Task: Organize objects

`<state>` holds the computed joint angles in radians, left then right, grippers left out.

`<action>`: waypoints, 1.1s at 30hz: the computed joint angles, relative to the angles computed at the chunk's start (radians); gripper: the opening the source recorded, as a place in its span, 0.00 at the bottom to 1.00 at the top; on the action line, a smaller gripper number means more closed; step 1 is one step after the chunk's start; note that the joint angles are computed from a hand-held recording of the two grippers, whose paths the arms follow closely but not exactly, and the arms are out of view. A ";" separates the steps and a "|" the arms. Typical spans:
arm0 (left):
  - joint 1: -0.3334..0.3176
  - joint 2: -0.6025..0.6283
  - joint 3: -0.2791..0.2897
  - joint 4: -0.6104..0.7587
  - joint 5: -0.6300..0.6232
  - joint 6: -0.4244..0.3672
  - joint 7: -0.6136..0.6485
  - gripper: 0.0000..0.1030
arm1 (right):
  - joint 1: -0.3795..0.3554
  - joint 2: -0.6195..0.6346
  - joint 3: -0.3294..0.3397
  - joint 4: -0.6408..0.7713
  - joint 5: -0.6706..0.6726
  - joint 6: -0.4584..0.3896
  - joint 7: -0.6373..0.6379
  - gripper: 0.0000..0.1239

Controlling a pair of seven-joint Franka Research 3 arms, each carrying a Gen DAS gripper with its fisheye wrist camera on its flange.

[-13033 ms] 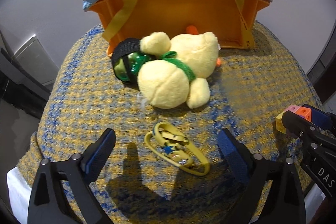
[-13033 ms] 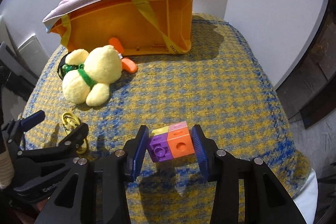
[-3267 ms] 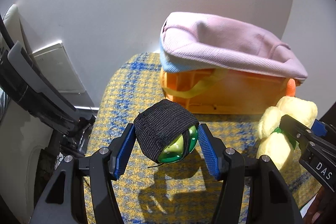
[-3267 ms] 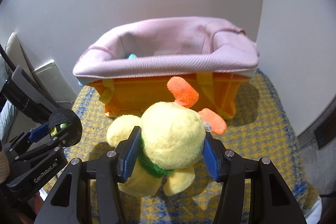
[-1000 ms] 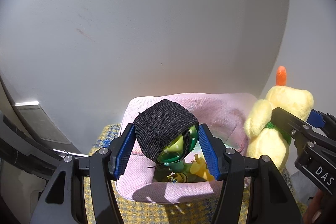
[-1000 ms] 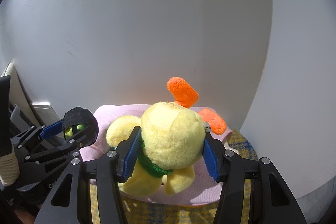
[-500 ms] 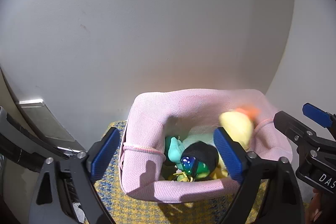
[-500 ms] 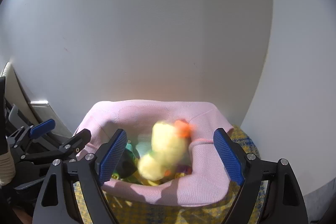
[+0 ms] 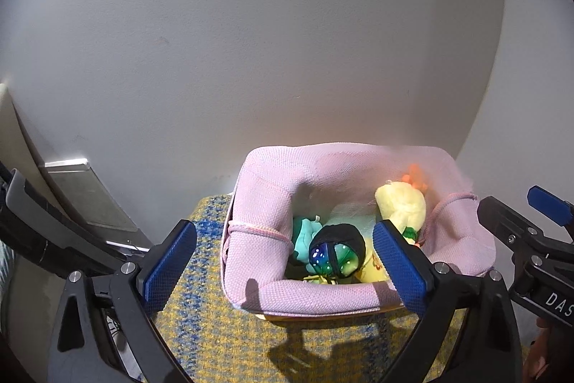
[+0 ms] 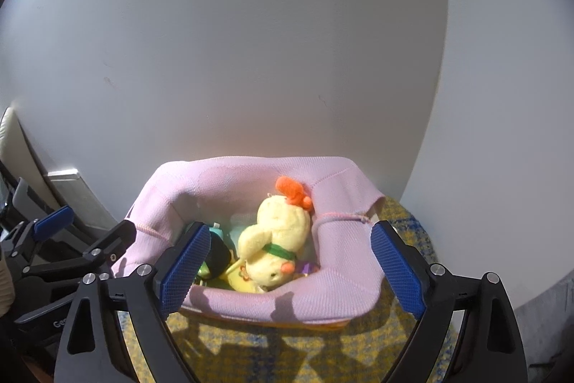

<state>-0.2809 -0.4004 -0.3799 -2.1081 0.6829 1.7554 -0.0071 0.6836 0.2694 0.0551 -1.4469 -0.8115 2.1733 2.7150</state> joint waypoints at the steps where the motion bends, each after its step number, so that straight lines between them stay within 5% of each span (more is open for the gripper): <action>1: -0.002 -0.002 -0.002 0.000 -0.004 -0.004 -0.003 0.98 | 0.003 -0.009 0.001 -0.011 -0.003 -0.003 0.003 0.74; 16: -0.054 -0.002 -0.050 0.051 -0.036 -0.137 -0.050 0.98 | -0.004 -0.114 0.067 -0.131 -0.038 -0.056 0.045 0.74; 33: -0.131 0.021 -0.083 0.078 -0.090 -0.203 -0.079 0.98 | -0.025 -0.213 0.151 -0.255 -0.010 -0.110 0.093 0.77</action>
